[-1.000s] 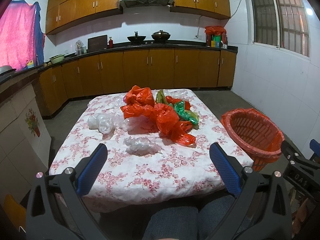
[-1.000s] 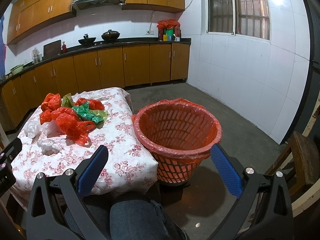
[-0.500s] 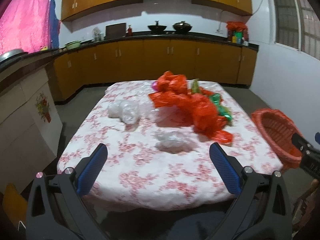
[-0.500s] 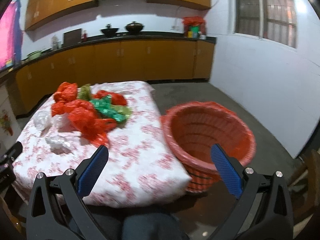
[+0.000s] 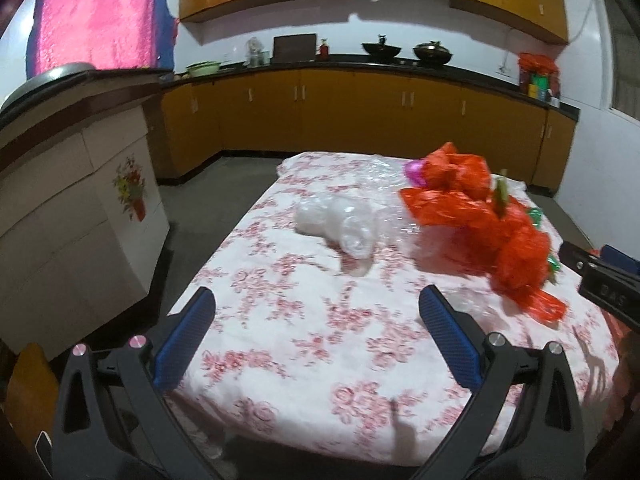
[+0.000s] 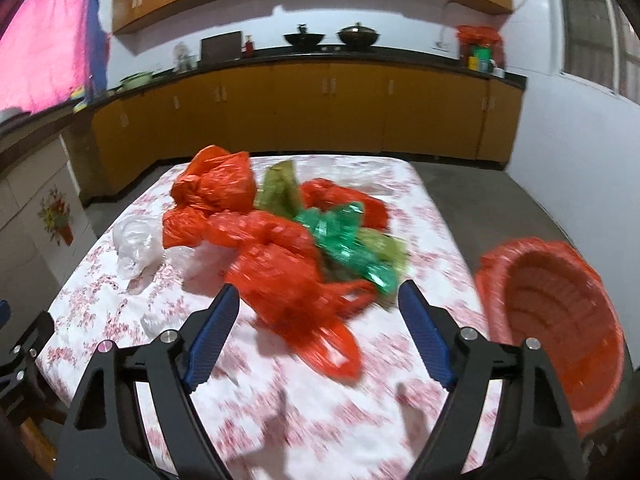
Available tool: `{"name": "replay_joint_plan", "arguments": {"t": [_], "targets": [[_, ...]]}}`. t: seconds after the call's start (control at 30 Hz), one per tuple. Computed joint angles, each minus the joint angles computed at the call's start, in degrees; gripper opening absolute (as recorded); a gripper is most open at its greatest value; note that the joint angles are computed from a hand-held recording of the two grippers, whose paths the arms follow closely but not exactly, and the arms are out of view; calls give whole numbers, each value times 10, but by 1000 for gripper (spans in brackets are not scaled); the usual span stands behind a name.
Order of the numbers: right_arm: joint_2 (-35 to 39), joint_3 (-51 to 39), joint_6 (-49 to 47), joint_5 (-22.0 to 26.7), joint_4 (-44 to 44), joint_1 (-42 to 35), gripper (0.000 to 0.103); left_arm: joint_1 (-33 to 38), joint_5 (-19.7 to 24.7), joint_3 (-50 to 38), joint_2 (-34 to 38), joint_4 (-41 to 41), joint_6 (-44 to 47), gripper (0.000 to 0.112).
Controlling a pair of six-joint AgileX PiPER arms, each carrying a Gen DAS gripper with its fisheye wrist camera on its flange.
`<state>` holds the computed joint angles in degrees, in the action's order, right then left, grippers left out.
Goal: Collect trash
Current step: 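Grasp a red plastic bag with the right tool while the left tool grasps a crumpled clear bag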
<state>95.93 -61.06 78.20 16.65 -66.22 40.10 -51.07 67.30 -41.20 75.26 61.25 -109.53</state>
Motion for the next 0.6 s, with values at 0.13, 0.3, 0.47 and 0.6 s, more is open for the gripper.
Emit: {"name": "replay_joint_plan", "arguments": {"t": [0.13, 0.3, 0.47, 0.6], "targets": [[60, -59, -43, 10, 25, 9, 81, 34, -28, 14, -7, 0, 10, 99], [102, -102, -107, 18, 79, 4, 81, 55, -57, 26, -9, 11, 12, 99], [116, -118, -228, 4, 189, -1, 41, 71, -86, 31, -12, 20, 12, 99], [107, -107, -263, -14, 229, -3, 23, 73, -100, 31, -10, 28, 11, 98]]}}
